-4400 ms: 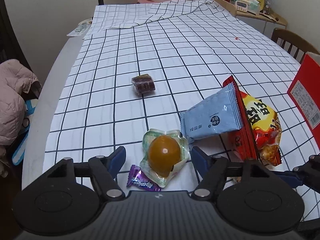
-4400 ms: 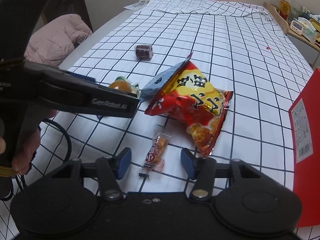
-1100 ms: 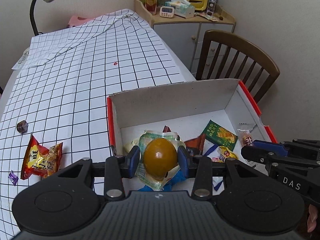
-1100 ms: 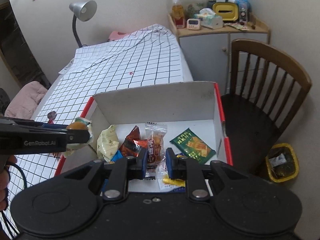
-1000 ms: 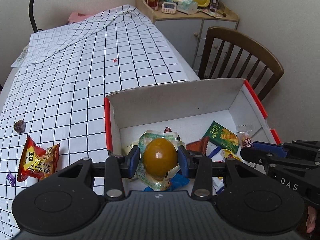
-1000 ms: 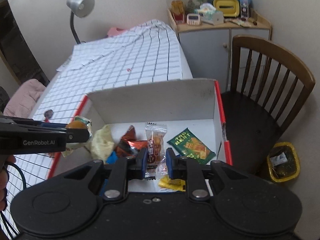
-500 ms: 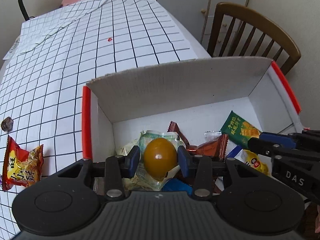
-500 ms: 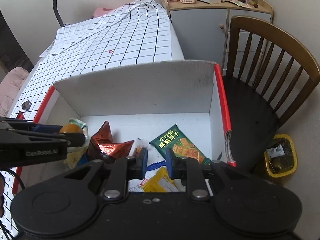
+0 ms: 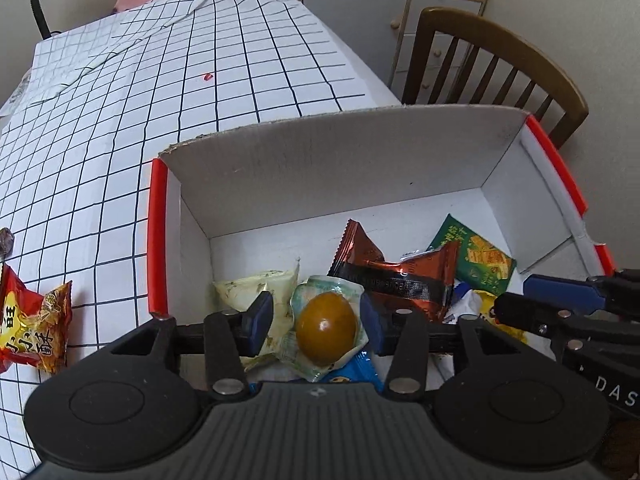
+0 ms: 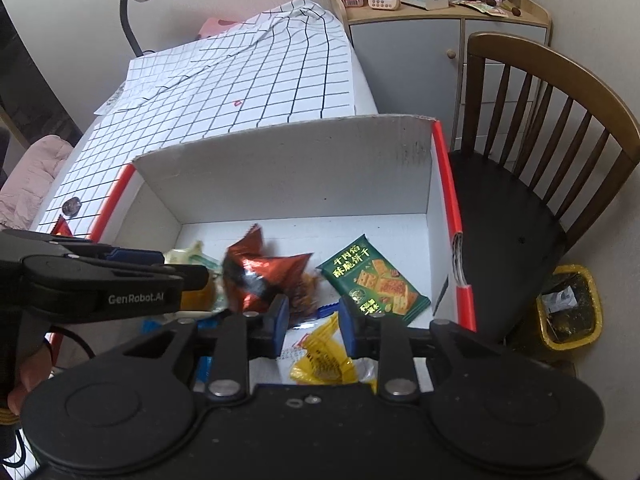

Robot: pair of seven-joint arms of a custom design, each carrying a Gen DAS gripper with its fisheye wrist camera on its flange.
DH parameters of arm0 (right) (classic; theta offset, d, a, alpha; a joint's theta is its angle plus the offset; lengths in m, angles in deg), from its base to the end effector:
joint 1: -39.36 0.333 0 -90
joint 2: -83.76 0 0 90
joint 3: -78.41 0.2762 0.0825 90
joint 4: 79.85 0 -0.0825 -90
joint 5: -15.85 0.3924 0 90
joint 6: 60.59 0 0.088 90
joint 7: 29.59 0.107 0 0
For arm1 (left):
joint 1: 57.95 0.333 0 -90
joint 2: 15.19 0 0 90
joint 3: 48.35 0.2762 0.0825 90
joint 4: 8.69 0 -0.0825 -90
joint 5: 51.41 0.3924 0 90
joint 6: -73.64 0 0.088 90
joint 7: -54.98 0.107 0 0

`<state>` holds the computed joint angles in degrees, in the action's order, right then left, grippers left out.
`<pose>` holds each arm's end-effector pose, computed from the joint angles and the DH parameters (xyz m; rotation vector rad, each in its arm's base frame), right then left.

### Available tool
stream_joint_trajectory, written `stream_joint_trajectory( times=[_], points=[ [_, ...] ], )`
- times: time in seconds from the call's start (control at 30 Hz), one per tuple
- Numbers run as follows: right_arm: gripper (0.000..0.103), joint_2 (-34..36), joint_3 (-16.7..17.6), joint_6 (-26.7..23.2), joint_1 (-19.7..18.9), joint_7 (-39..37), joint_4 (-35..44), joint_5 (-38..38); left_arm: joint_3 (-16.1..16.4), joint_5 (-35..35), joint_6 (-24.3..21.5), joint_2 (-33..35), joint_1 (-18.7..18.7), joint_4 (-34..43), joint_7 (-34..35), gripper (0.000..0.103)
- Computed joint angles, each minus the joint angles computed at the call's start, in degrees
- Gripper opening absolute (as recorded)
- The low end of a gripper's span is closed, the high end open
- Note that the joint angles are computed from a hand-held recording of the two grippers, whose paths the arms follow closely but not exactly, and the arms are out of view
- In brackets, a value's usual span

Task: Organize snacks
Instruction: 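Withdraw both tools from the box toward the chip bag and purple candy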

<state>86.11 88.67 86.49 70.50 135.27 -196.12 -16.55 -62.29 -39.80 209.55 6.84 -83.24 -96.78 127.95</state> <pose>0.4487 0.4057 0.4362 -1.6315 1.9635 -0.3817 0.5589 -0.4243 0.4493 -1.5071 2.4329 -0.6077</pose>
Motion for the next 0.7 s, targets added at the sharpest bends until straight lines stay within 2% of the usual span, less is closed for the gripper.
stream_joint_trajectory(
  times=[0.07, 0.33, 0.47, 0.7],
  points=[
    [0.028, -0.6, 0.2, 0.0, 0.2, 0.6, -0.2, -0.5, -0.2, -0.8, 1.4, -1.8, 0.5, -2.2, 0.1, 0.055],
    [0.035, -2.0, 1.7, -1.0, 1.0, 1.7, 0.7, -2.8, -1.5, -4.1, 7.1, -10.9, 2.8, -12.3, 2.4, 0.056],
    [0.041, -1.9, 2.4, -2.0, 1.9, 1.9, 2.6, -4.7, -2.1, -7.7, 10.2, -15.8, 4.2, -17.3, 4.9, 0.06],
    [0.05, -0.6, 3.0, -3.2, 3.7, 2.3, 6.6, -7.8, -1.7, -14.3, 13.9, -23.5, 5.8, -24.6, 9.4, 0.06]
  ],
)
